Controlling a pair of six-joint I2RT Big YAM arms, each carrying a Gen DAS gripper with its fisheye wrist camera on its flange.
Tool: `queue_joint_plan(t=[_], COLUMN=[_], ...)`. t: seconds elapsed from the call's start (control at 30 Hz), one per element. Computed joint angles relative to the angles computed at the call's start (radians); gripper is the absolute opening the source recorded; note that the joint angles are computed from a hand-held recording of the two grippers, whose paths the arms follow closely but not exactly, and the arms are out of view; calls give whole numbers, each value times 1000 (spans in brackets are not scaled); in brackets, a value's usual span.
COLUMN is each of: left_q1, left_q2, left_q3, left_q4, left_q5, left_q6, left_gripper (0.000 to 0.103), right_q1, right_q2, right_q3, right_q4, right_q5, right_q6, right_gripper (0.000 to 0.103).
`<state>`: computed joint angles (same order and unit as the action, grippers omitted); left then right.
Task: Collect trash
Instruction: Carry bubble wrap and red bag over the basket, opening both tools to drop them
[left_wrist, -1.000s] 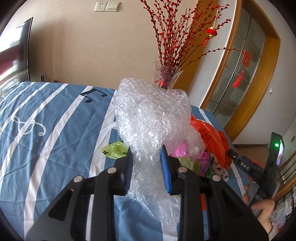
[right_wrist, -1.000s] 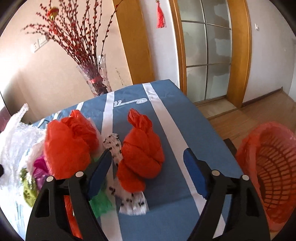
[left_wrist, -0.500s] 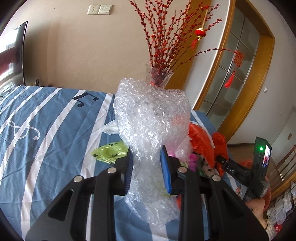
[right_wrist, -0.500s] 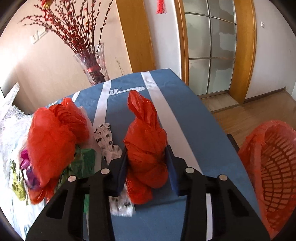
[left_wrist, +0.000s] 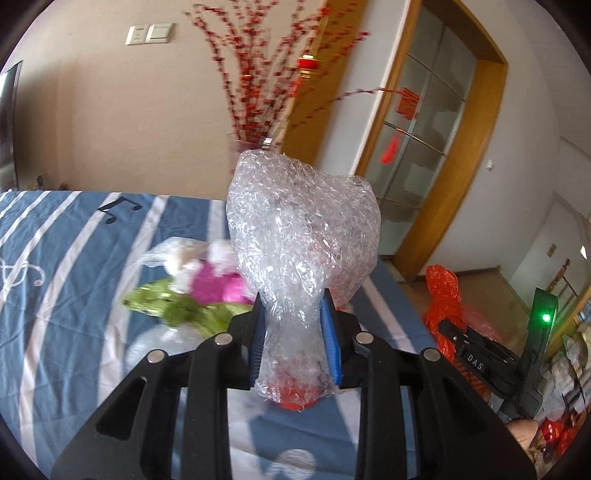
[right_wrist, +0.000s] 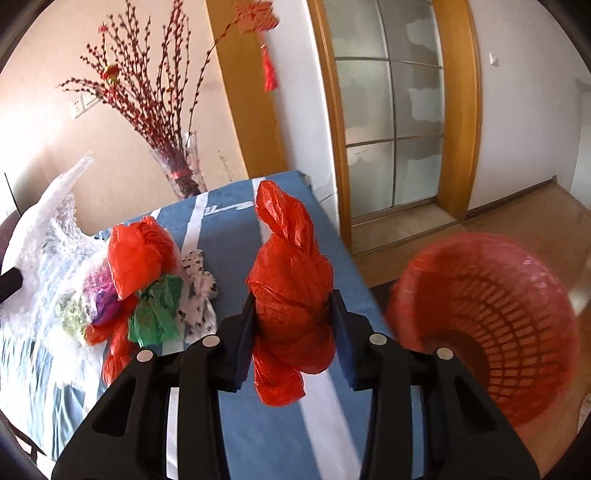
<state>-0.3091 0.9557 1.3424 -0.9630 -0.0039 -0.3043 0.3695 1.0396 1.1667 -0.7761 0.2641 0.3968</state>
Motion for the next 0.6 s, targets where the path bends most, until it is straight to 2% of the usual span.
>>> queue_joint_plan(t=[0.33, 0.6], left_q1=[-207, -372], left_q2=[67, 208], left_q3=[52, 161], left_q4=[18, 35], left_q5=[-13, 1], left_q6=[-33, -47], left_gripper=[28, 28], right_q1=[-84, -207], right_q2=[-140, -232], right_q3=[-72, -130], right_q4=[-46, -75], right_q5=[17, 2], right_q6=[-6, -12], right_gripper=[39, 39])
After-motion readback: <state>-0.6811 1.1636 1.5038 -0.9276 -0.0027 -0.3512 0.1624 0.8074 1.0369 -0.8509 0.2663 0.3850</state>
